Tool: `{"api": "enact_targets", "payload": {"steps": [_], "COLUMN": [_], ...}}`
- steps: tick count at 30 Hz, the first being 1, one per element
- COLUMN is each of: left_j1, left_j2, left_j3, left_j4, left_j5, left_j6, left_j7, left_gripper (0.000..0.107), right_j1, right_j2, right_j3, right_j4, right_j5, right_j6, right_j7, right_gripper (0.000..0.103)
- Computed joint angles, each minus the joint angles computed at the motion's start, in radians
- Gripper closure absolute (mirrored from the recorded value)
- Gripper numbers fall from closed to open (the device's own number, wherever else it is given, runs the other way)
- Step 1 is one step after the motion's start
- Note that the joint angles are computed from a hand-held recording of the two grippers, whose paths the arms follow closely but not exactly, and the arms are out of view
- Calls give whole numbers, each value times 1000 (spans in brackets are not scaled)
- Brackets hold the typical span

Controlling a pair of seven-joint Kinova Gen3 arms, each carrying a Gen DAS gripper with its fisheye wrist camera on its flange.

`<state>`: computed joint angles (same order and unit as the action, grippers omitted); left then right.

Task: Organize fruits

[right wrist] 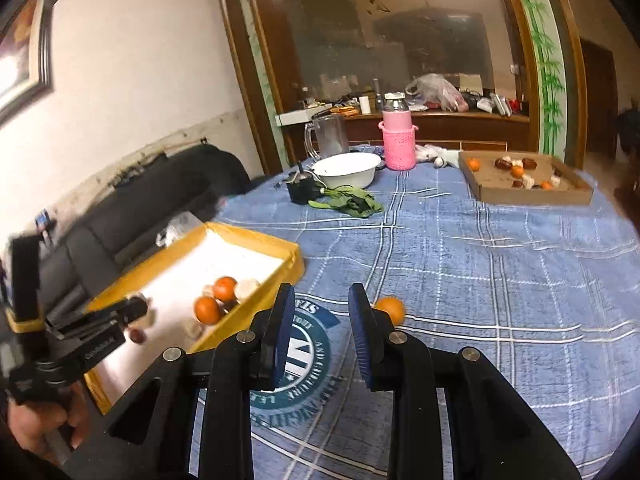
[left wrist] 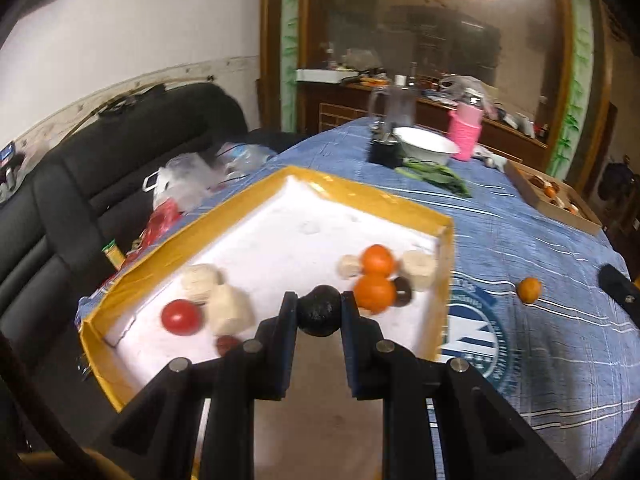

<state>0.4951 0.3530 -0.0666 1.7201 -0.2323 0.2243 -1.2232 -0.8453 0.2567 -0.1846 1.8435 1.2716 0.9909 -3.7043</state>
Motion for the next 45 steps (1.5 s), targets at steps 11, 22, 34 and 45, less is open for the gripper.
{"api": "enact_targets", "payload": {"steps": [11, 22, 34, 45], "left_j1": [-84, -10, 18, -35], "left_j2": [39, 87, 90, 133], "left_j3": [195, 202, 198, 259], "left_j4": [-39, -118, -127, -159], "left_j5": [109, 127, 162, 210], "left_j6": [4, 66, 72, 96], "left_j7": [-203, -268, -312, -381], "left_gripper": [84, 84, 84, 84], "right_j1": [191, 258, 274, 296], "right_j2": [-36, 158, 107, 210], "right_j3": [-23, 169, 137, 207], "right_j4": [69, -112, -61, -200], "right_j5": [-274, -413, -311, -496], "right_j6": [-115, -324, -357, -419], "right_j7": [182, 426, 348, 605], "right_gripper": [55, 90, 36, 74]}}
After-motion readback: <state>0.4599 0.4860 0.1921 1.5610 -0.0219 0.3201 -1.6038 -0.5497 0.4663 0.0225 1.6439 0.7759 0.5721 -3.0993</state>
